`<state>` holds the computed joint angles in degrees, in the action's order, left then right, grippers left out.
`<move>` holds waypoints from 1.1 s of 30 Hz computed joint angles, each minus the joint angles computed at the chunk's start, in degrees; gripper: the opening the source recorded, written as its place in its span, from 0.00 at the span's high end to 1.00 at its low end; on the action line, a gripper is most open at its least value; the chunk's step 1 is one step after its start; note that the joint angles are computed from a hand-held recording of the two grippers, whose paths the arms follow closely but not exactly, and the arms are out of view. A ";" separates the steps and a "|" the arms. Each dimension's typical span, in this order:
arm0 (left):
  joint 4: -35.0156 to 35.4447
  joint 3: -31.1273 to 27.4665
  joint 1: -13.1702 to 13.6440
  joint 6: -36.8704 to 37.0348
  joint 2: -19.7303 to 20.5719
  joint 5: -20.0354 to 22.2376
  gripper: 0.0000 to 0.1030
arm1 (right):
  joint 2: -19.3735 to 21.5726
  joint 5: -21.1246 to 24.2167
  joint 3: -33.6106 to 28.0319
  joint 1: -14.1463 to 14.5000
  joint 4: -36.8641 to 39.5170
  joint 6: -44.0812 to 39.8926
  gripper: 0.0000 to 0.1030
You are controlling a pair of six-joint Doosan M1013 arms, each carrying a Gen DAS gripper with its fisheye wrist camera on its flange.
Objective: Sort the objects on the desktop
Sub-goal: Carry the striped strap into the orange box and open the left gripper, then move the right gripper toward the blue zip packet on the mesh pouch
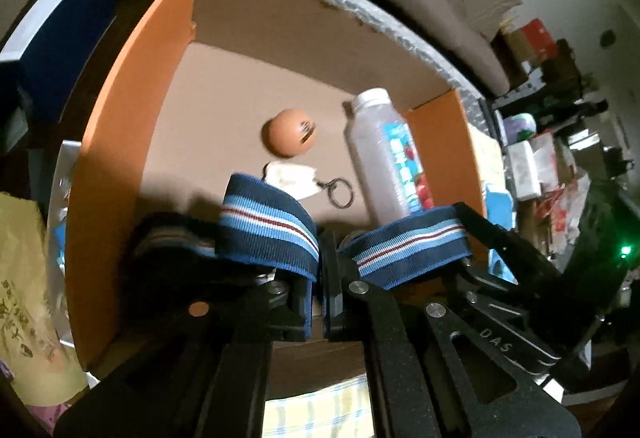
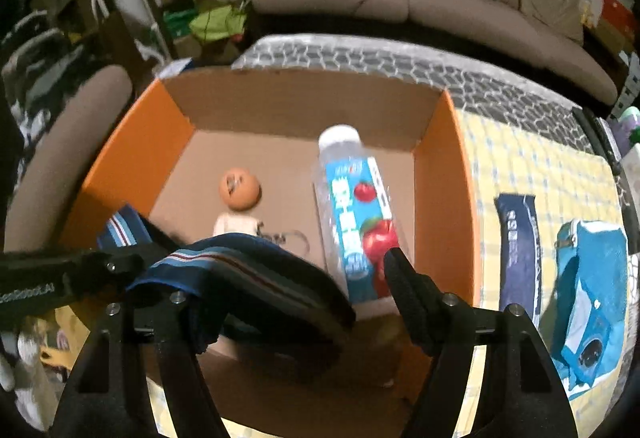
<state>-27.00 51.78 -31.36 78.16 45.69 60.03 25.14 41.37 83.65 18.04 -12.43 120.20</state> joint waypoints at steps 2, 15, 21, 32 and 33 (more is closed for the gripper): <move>0.31 0.80 -0.12 0.21 -0.45 -0.36 0.87 | 0.02 0.94 0.14 0.00 0.30 -0.83 0.28; 7.08 1.83 -1.49 -5.03 -2.75 -1.57 0.30 | -4.64 2.63 4.68 -0.83 10.63 -13.07 0.25; 8.00 3.62 -1.94 -6.51 -4.96 -2.55 0.19 | -8.24 0.57 7.59 -1.38 9.74 -10.59 0.24; 5.73 7.74 -2.32 -4.30 -9.57 -5.46 0.04 | -15.02 -1.24 13.07 -2.96 1.19 2.88 0.24; 5.76 8.06 -2.60 -3.76 -9.97 -5.83 0.04 | -15.65 -1.29 13.64 -3.15 0.44 3.67 0.24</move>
